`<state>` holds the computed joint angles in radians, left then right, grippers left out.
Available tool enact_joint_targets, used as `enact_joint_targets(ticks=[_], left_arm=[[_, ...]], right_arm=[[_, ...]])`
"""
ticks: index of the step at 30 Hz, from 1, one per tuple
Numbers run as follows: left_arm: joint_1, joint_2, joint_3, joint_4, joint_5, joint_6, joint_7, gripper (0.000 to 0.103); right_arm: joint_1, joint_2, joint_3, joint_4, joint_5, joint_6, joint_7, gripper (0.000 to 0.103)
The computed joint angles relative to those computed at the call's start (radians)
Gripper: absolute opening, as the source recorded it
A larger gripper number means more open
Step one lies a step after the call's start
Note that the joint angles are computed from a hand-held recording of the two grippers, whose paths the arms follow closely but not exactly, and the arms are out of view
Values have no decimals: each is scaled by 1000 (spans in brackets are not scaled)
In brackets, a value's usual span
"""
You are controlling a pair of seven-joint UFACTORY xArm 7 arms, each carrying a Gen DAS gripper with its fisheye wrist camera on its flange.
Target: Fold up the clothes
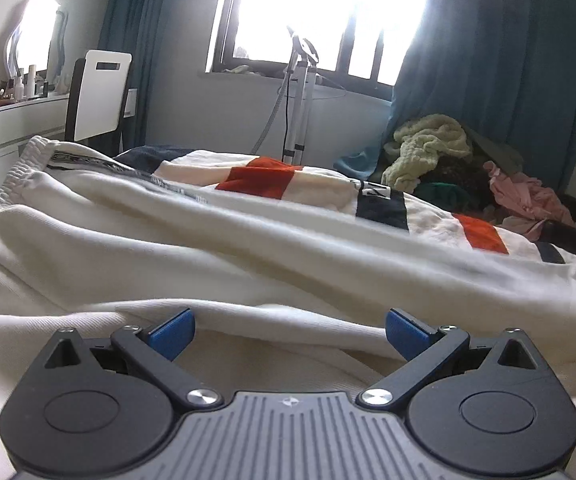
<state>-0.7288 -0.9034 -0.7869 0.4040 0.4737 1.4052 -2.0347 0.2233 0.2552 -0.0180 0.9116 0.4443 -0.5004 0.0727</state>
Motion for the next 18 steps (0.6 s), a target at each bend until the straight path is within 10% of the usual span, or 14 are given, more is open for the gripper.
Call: enact_joint_targets(ticks=[6, 18], left_arm=[[20, 50, -14, 45, 0, 23, 3, 102], [27, 84, -42, 137, 26, 110, 18, 102]], right_arm=[[-170, 28, 72, -129, -251, -19, 274, 10], [-241, -2, 60, -189, -451, -60, 378, 12]])
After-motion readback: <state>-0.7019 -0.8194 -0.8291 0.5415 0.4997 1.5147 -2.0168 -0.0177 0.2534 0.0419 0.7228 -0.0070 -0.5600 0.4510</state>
